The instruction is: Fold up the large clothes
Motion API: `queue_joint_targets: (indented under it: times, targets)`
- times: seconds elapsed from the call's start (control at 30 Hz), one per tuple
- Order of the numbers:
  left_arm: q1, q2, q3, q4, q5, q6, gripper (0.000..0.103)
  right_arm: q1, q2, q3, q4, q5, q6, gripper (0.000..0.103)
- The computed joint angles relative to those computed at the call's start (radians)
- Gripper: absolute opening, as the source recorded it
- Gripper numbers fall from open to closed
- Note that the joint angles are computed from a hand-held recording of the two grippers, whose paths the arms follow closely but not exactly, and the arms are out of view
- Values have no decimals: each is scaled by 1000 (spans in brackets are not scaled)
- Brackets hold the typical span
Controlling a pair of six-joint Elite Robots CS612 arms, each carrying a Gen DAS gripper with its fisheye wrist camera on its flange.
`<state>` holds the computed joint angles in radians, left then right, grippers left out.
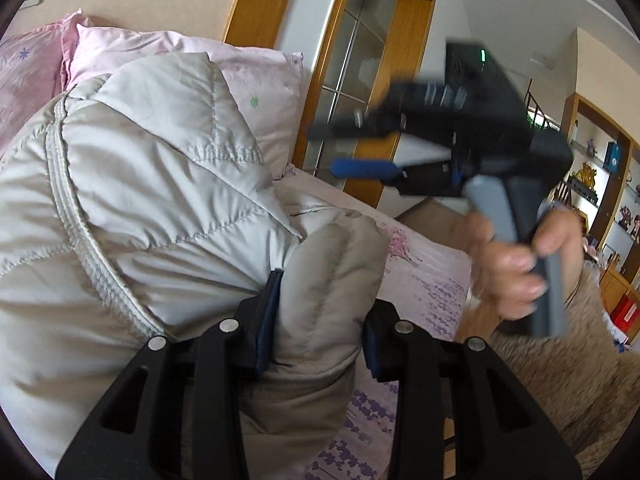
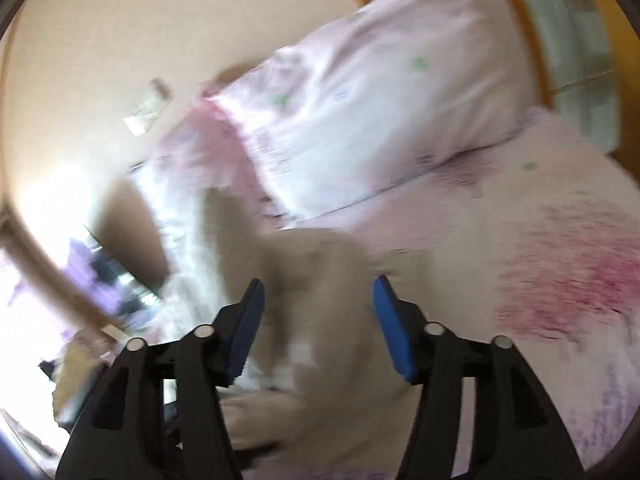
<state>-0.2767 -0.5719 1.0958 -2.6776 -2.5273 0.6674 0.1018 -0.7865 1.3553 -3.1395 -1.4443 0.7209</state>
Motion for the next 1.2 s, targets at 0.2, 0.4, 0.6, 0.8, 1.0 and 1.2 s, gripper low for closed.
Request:
queue_joint_targets:
  times: [0.2,0.4,0.6,0.8,1.0,1.2]
  targets:
    - [-14,-5,20,-19,52,55,40,-5,38,-100,155,156,-81,63]
    - [-29,-13,36,-10,86,106,43,-5,68,-154,240,236,-111,63]
    - [-39,-17,53,-38,118,118,45,-6,75,-137,209,232,-123,25]
    - [-15,-72,84,55,85,192,52,-11,63,-112,180,192,-80,15]
    - [60,-38,-8,-199,53,-56,80,-14,36,-63,128,138,-70,14]
    - [59,71,-238,-170,270,-260,83,-14,28,-45,131,94,-59,14]
